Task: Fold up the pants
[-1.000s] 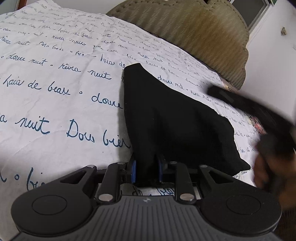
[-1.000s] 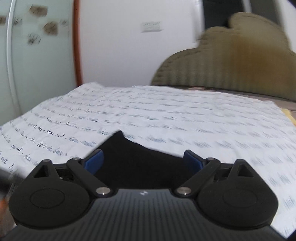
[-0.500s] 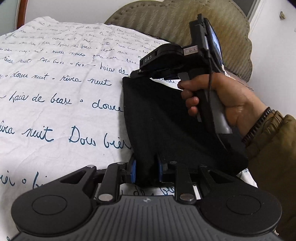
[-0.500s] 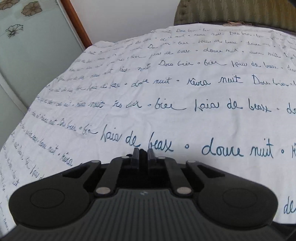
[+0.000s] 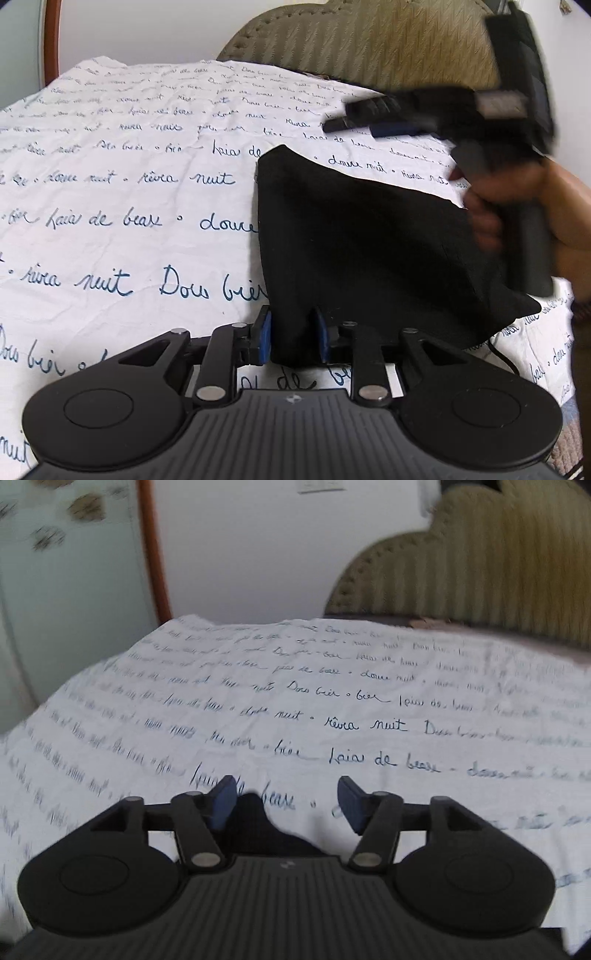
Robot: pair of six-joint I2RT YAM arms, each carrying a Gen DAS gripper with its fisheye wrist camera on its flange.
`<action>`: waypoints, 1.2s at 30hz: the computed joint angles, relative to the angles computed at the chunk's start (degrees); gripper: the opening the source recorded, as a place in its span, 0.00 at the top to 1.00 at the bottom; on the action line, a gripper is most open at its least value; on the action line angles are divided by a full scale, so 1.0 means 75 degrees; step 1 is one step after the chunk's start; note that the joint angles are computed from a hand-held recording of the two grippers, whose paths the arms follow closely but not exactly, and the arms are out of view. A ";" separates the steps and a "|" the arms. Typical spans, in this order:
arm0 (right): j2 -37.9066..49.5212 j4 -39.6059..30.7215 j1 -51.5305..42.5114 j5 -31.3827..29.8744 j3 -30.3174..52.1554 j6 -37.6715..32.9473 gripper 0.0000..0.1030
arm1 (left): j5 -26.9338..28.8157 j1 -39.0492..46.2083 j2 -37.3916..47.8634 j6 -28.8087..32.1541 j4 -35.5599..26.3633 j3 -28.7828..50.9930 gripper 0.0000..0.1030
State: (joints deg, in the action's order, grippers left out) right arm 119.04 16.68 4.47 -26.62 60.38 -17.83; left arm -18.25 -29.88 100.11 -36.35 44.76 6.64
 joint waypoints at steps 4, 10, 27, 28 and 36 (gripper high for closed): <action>0.0496 -0.0427 0.0057 0.0868 0.0131 -0.0879 0.25 | -0.0497 -0.0383 -0.0442 -0.0291 -0.0903 0.0176 0.76; 0.0060 0.1120 -0.0977 0.0599 -0.1058 -0.0565 0.21 | -0.1573 -0.0952 -0.1506 -0.0529 -0.2396 0.0162 0.75; -0.0573 0.6094 -0.5094 -0.1514 -0.5588 -0.0687 0.00 | -0.2082 -0.2363 -0.1121 -0.1253 -0.3632 0.1290 0.75; -0.0856 0.6104 -0.5189 -0.1673 -0.5867 -0.0857 0.00 | -0.2065 -0.2391 -0.1169 -0.1283 -0.3664 0.1279 0.75; -0.5405 0.0855 -0.7384 -0.4238 -0.6728 -0.4089 0.00 | -0.1326 -0.2854 -0.4903 -0.2282 -0.6206 0.0353 0.66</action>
State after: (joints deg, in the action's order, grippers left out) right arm 78.50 23.09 -50.91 -58.40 9.92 -48.50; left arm -28.19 -51.29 63.34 -53.46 -1.79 9.29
